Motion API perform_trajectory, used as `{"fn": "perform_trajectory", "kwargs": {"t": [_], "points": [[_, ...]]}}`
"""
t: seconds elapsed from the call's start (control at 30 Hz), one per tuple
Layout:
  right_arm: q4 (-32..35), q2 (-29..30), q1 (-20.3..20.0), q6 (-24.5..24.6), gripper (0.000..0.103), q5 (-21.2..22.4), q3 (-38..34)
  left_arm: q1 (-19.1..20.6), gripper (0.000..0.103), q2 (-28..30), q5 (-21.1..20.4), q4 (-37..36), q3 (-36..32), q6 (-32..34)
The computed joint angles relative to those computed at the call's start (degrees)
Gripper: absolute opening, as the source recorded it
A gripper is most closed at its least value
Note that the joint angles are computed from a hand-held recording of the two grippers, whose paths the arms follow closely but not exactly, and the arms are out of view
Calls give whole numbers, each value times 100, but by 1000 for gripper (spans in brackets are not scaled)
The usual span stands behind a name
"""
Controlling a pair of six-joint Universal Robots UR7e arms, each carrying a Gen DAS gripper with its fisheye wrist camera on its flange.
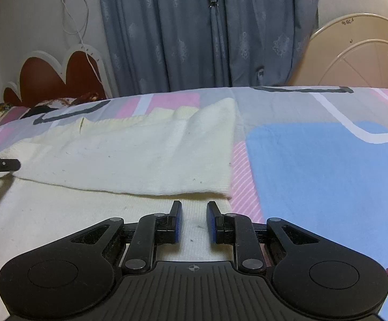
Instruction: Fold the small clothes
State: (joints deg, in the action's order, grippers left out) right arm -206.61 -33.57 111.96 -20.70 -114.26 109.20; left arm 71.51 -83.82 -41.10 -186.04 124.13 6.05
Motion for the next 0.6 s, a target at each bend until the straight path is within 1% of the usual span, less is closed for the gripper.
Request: {"fn": "perform_trajectory", "kwargs": {"t": [0.07,0.1,0.13,0.17,0.2,0.27,0.3,0.33,0.37,0.43,0.47,0.5,0.53,0.57,0.6], "points": [[-414,-12,2,-107,20,203,66,61,6,5,-115,40,-23,32],[-497,10,16,-164,20,214,29,85,10,-6,-167,65,-25,25],[-512,61,29,-269,20,206,-92,99,13,-15,-204,41,-19,26],[-451,106,34,-326,20,159,-211,106,20,-16,-231,-47,-8,45],[-395,202,33,-367,20,47,-417,102,21,2,-208,-125,-7,87],[-300,324,-13,-300,21,-43,-711,110,22,40,-173,-158,-48,160],[-233,386,-61,-202,26,-68,-889,126,22,73,-178,-184,-87,201],[-172,413,-118,-133,31,-14,-1000,140,22,90,-192,-170,-122,224],[-110,428,-162,-74,31,36,-1071,158,20,123,-229,-175,-168,270],[192,505,-230,0,31,-15,-1336,195,19,175,-291,-141,-243,291],[318,533,-272,27,31,1,-1420,211,16,216,-307,-119,-289,300],[479,540,-298,46,31,-2,-1494,218,7,246,-329,-116,-312,317],[695,557,-320,37,31,-17,-1584,230,4,264,-387,-91,-330,329],[870,542,-340,19,31,-1,-1612,219,4,297,-380,-125,-336,376],[906,591,-352,-123,20,-104,-1665,183,4,364,-302,-296,-327,525]]}}
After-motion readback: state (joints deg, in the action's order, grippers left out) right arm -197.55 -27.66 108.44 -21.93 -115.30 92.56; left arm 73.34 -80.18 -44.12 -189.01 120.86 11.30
